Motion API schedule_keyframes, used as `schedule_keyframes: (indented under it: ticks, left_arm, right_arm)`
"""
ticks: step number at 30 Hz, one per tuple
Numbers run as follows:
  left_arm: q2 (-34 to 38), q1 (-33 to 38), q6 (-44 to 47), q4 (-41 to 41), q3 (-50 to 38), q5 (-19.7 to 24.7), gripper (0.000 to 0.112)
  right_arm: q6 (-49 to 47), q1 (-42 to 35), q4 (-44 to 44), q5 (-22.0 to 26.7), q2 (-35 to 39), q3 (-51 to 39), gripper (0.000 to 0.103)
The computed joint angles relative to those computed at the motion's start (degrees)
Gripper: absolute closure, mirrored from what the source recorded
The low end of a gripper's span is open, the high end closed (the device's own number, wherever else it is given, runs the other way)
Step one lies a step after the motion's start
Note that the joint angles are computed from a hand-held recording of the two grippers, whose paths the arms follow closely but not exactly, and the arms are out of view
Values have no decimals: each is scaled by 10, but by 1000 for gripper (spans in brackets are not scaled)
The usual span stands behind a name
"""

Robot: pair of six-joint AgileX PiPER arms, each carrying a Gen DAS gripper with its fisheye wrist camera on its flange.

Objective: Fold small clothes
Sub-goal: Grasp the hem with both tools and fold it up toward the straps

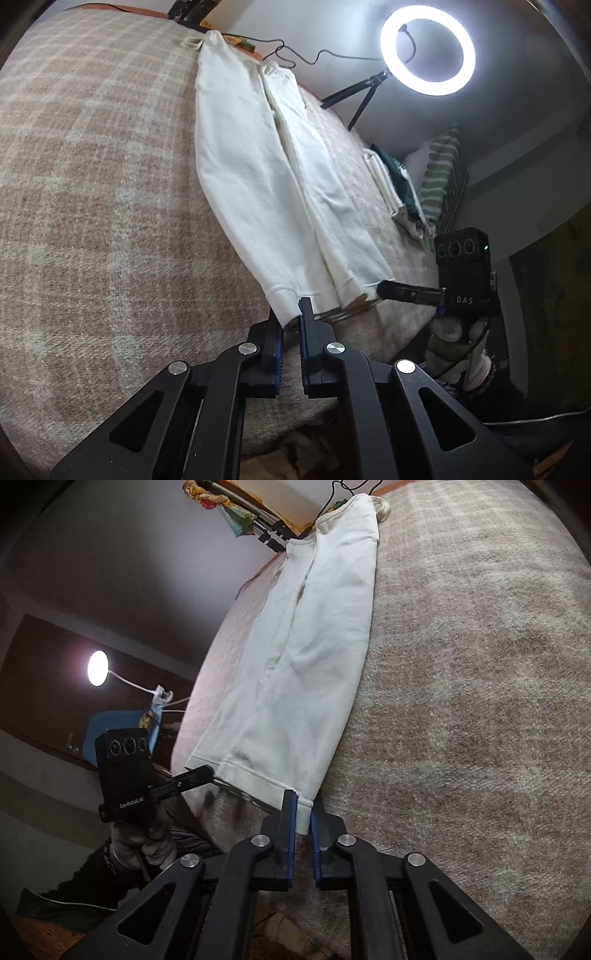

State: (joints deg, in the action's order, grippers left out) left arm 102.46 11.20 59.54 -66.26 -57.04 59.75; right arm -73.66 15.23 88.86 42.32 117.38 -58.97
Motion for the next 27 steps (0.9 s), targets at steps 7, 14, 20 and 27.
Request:
schedule_keyframes:
  ticks: [7,14,20,27]
  left_arm:
    - [-4,9,-26,-52,-38,27,108]
    - [-1,-7,-42,-70,-97,5,108]
    - [33,-17,-75,-65,-167,-17,108]
    - [99,-34,-132,-44,-257,-54,108]
  right_arm:
    - [-14,-13,40,35,-21,-2,100]
    - [9,-28,47,41,-35,-37,100]
    - [87,-25,-14,17,-25,-115,100]
    - [219,-13,-103,-14,42,-264,100]
